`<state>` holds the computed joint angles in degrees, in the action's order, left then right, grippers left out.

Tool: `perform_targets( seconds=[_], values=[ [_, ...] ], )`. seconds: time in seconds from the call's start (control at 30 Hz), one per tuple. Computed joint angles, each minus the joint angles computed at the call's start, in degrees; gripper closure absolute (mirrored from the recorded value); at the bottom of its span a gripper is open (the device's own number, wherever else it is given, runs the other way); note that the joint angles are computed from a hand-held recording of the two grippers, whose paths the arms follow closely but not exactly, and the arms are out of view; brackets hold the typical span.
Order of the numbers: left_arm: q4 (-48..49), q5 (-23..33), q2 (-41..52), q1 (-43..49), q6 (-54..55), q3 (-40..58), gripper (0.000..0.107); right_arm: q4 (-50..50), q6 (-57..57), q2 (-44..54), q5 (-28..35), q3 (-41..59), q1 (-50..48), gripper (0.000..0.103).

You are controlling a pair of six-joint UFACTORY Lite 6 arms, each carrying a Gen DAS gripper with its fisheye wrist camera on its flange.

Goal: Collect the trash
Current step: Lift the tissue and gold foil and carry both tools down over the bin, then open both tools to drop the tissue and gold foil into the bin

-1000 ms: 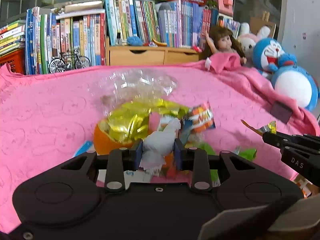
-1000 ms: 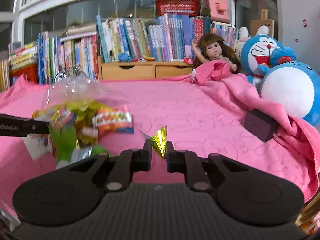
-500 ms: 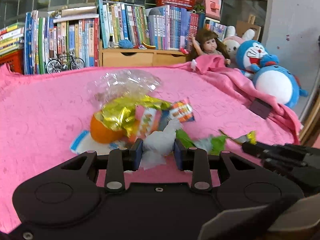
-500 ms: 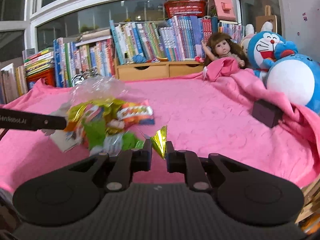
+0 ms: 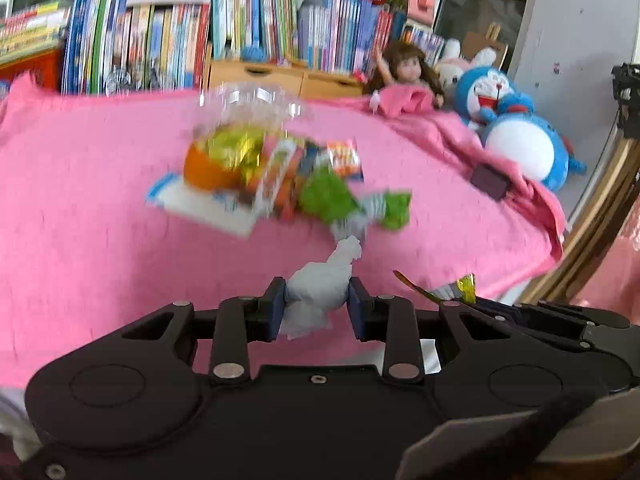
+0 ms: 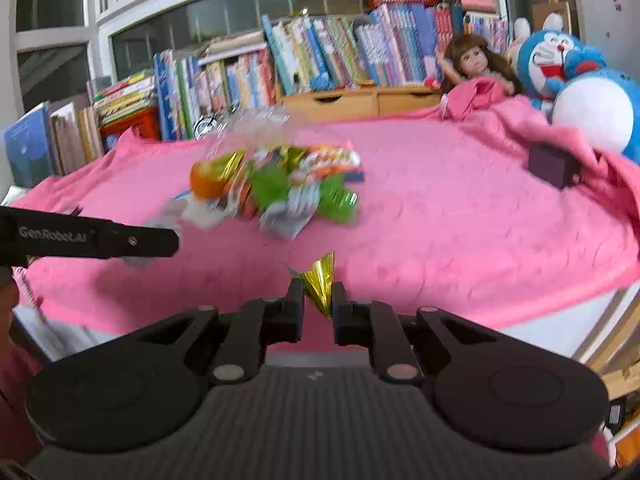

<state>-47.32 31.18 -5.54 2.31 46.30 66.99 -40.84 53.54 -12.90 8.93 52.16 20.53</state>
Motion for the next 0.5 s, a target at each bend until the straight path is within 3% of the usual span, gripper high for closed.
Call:
perform_targets(
  seconds=[0.17, 0.33, 0.5],
  values=[
    [1.9, 1.7, -1.9, 0.9, -2.5, -7.2, 0.076, 15.9, -13.7, -0.5, 0.9, -3.9, 1.7, 0.084],
    [10.4, -3.5, -2.1, -0.4, -9.7, -13.6, 0.076, 16.8, -12.2, 2.4, 1.1, -7.6, 4.4, 0.084],
    [10.9, -2.1, 2.1, 0.9, -11.3, -16.3, 0.076, 32.0, -26.0, 8.1, -0.5, -8.7, 4.9, 0.084]
  ],
)
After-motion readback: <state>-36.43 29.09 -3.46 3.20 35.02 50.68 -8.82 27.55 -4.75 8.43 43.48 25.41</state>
